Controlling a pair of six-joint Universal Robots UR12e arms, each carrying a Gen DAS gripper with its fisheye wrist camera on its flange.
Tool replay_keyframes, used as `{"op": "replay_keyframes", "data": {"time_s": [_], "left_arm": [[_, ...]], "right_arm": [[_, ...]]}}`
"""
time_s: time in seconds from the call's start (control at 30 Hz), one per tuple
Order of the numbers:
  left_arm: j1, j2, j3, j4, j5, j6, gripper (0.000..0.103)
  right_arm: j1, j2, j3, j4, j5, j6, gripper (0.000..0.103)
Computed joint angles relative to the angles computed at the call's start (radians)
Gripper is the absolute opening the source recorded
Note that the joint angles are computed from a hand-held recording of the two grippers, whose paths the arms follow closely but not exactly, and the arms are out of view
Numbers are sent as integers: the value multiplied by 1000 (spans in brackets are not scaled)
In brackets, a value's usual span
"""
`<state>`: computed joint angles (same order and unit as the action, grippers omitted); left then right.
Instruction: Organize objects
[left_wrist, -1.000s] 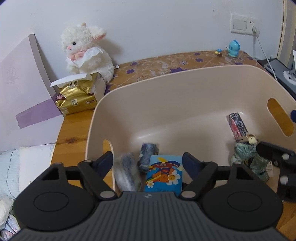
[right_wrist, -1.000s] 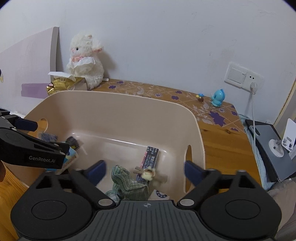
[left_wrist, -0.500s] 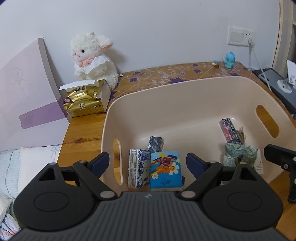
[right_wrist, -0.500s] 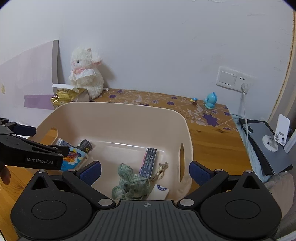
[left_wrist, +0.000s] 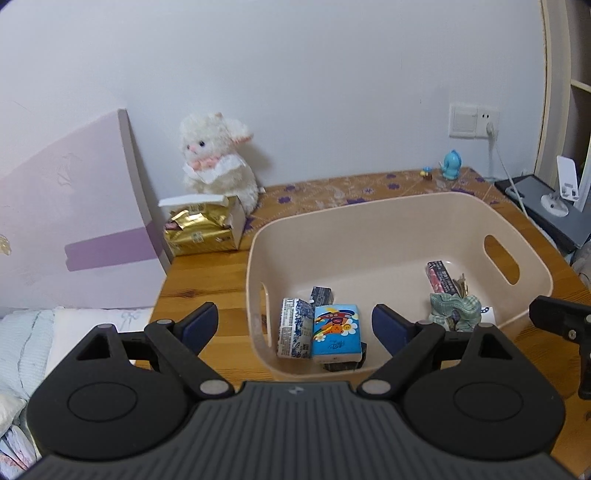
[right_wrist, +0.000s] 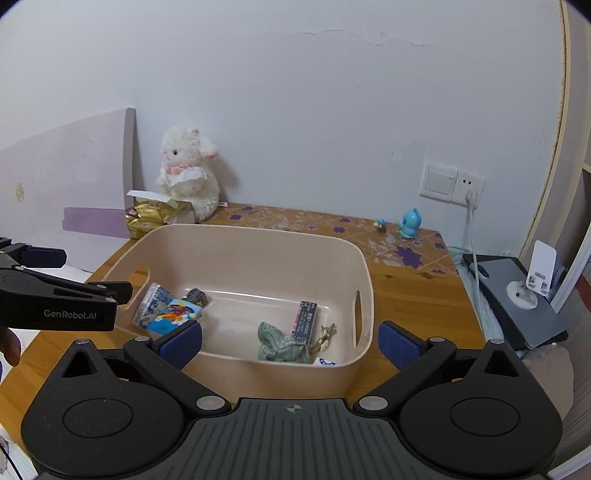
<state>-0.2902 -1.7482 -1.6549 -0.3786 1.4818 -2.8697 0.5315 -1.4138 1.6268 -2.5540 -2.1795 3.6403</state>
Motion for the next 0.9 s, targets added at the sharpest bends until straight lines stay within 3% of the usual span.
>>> {"op": "replay_keyframes", "data": {"time_s": [0.43, 0.9], "left_arm": [[40, 102, -124, 62, -91, -11, 92], [85, 204, -244, 126, -122, -49, 97]], "right_arm": [[66, -44, 48, -15, -60, 66, 103], [117, -105, 123, 31, -89, 177, 103]]}}
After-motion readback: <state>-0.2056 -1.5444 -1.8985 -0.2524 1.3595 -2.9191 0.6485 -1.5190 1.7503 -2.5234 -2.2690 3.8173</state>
